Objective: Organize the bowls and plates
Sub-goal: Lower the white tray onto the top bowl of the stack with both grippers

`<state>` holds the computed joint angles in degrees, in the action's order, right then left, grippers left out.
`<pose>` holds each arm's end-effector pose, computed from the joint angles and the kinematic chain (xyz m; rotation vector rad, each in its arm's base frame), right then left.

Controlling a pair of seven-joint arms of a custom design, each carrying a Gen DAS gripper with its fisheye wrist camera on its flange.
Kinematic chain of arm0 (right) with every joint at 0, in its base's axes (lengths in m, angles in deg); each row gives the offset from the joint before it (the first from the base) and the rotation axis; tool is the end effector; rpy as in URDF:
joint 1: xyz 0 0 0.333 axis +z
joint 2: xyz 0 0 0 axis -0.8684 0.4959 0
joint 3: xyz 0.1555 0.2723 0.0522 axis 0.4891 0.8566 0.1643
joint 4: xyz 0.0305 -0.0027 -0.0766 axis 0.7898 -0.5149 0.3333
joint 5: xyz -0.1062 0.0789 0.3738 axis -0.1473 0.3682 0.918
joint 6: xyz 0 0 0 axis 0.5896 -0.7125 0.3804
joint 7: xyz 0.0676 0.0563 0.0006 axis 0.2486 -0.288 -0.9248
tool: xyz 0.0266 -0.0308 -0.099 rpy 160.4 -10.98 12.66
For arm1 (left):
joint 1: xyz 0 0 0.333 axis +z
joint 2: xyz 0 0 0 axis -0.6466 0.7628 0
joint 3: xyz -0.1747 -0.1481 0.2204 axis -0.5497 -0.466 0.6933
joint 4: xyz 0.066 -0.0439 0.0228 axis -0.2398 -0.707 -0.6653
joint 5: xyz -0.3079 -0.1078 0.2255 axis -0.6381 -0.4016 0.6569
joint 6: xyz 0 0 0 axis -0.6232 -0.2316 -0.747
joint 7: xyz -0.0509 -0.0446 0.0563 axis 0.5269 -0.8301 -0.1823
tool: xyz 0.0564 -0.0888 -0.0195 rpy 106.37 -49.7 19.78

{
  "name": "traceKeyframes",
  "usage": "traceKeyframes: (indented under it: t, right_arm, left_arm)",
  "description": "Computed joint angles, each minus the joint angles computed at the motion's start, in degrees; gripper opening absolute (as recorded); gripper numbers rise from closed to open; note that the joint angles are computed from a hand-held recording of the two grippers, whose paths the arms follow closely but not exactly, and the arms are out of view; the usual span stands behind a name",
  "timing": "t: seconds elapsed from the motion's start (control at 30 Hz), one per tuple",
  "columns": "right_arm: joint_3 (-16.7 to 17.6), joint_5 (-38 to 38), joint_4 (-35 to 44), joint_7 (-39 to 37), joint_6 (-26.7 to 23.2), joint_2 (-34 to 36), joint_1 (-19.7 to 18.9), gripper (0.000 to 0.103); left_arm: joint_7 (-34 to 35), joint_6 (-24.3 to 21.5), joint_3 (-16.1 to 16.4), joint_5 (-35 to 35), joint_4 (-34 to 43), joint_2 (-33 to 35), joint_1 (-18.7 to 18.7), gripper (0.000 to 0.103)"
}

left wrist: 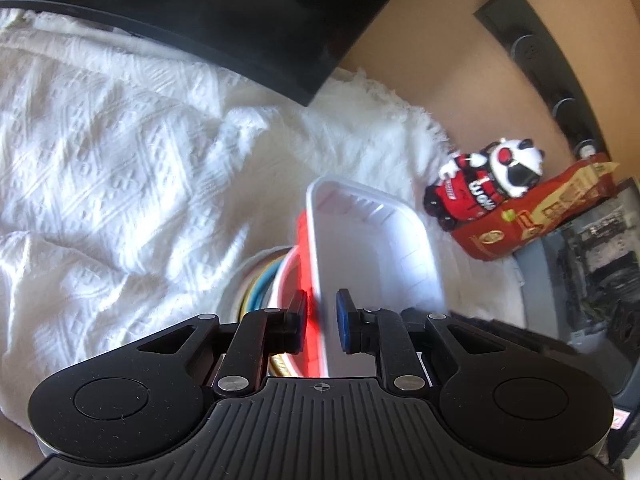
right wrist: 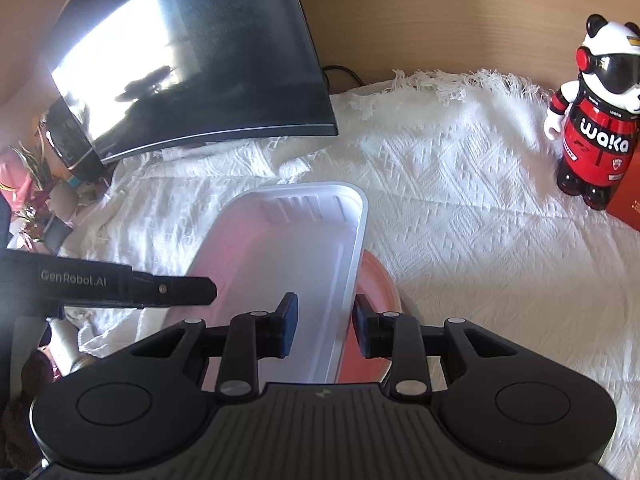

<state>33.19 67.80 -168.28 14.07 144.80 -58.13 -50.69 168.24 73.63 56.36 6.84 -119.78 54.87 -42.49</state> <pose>0.6472 0.2328 0.3908 -1.9924 1.2234 0.0004 0.6217 -0.1221 0.4586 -2.4234 1.6656 -1.0531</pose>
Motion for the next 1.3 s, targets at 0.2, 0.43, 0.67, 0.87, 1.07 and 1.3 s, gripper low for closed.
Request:
traceKeyframes:
  t: [0.2,0.43,0.67,0.87,1.07,1.3]
  right_arm:
    - [-0.17,1.82,-2.15,-1.32,-0.76,-2.03,-0.31,0.033]
    - [-1.52,2.04,-2.98,-0.81,-1.56,-2.96,0.22,0.033]
    - [-1.49,1.11,-3.26,0.04,-1.26,-2.79,0.24,0.033]
    - [-1.44,1.19,-3.47,-0.64,-0.96,-2.79,0.54,0.033]
    - [-1.43,0.65,-3.17,-0.43,-1.19,-2.38,0.47,0.033]
    - [-1.27,1.68,-3.59,-0.95,-0.96,-2.81,-0.01,0.033]
  left_arm:
    - [-0.73,0.15,0.02,1.90,1.53,0.68,-0.48,0.018]
    - [0.79,-1.40,-0.64,0.76,1.88,1.44,-0.21,0.018]
    - [-0.03,-1.03,-0.41,0.67,1.14,1.31,-0.38,0.018]
    - [-0.41,-0.65,-0.50,0.14,0.85,1.28,-0.26,0.018]
    - [0.62,-0.12,-0.79,-2.00,0.44,0.87,0.11,0.018]
    - [0.88,0.86,-0.42,-2.73,-0.98,-1.02,-0.23,0.018]
